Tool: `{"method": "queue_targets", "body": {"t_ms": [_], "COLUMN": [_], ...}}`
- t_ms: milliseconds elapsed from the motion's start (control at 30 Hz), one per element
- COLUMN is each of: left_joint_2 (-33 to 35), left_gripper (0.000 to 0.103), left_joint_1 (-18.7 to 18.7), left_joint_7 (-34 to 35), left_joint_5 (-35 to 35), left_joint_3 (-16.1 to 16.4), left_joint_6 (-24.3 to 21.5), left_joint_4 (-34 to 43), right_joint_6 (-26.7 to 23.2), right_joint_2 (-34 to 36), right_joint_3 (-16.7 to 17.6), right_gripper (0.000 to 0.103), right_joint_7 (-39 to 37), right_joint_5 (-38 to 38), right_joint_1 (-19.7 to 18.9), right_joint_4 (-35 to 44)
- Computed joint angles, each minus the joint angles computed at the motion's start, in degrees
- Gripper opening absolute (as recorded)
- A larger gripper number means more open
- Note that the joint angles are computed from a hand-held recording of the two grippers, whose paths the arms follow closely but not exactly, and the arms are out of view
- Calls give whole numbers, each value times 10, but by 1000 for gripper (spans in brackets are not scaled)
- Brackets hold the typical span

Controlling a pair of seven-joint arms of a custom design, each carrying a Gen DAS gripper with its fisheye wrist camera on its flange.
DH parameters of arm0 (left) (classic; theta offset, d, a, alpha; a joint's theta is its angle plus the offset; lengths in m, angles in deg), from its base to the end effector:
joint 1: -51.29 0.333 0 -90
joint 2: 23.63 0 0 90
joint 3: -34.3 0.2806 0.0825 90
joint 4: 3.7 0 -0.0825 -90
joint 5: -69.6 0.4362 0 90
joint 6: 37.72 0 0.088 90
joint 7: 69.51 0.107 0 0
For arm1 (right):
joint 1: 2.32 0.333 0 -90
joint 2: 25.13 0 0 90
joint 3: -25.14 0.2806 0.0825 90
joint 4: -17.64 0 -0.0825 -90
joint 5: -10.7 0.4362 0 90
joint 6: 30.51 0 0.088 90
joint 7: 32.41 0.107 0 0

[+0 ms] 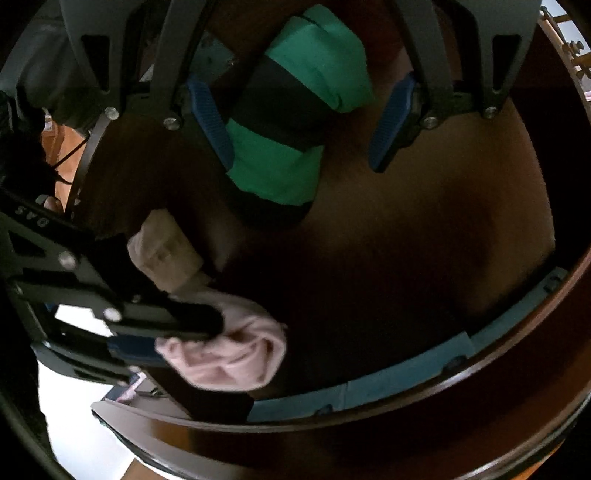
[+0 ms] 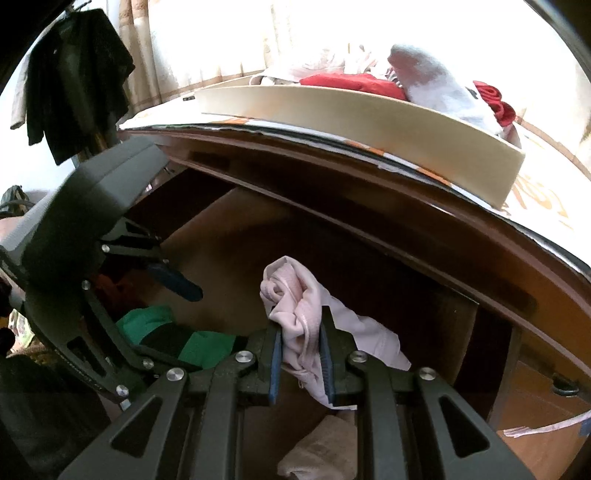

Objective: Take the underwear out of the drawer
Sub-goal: 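Close the right tool on pink underwear while the left tool grasps a green-black sock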

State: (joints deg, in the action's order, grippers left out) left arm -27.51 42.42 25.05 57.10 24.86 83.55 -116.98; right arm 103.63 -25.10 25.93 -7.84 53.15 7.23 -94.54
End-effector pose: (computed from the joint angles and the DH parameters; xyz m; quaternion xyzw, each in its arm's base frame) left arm 0.5763 -0.2025 0.4652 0.5855 -0.7988 0.1381 0.0097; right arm 0.6285 0.1253 0.4624 -0.8836 0.3099 -0.0782 0.3423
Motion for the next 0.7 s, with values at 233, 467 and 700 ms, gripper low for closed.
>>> {"method": "queue_targets", "body": {"t_ms": [233,467,700], "left_joint_2": [39,53,62], "left_gripper": [76,76,44], "left_joint_1": [4,4,10], "left_joint_7": [-2,9,28], "left_joint_5": [-5,-9,-42], "left_joint_3": [-4,-11,-13], "left_joint_6": [-43,-65,-71], "left_joint_4": [45,61,66], "right_joint_6": [-25,-20,-18], "right_joint_2": [11,12,11], "right_joint_3": [-5,-4,-4], "right_gripper": [20,20,20], "right_joint_7": [2,3,6], "right_joint_5": [18,5,1], "right_joint_1": [-10,-14,-16], "right_joint_4": [15,18,19]}}
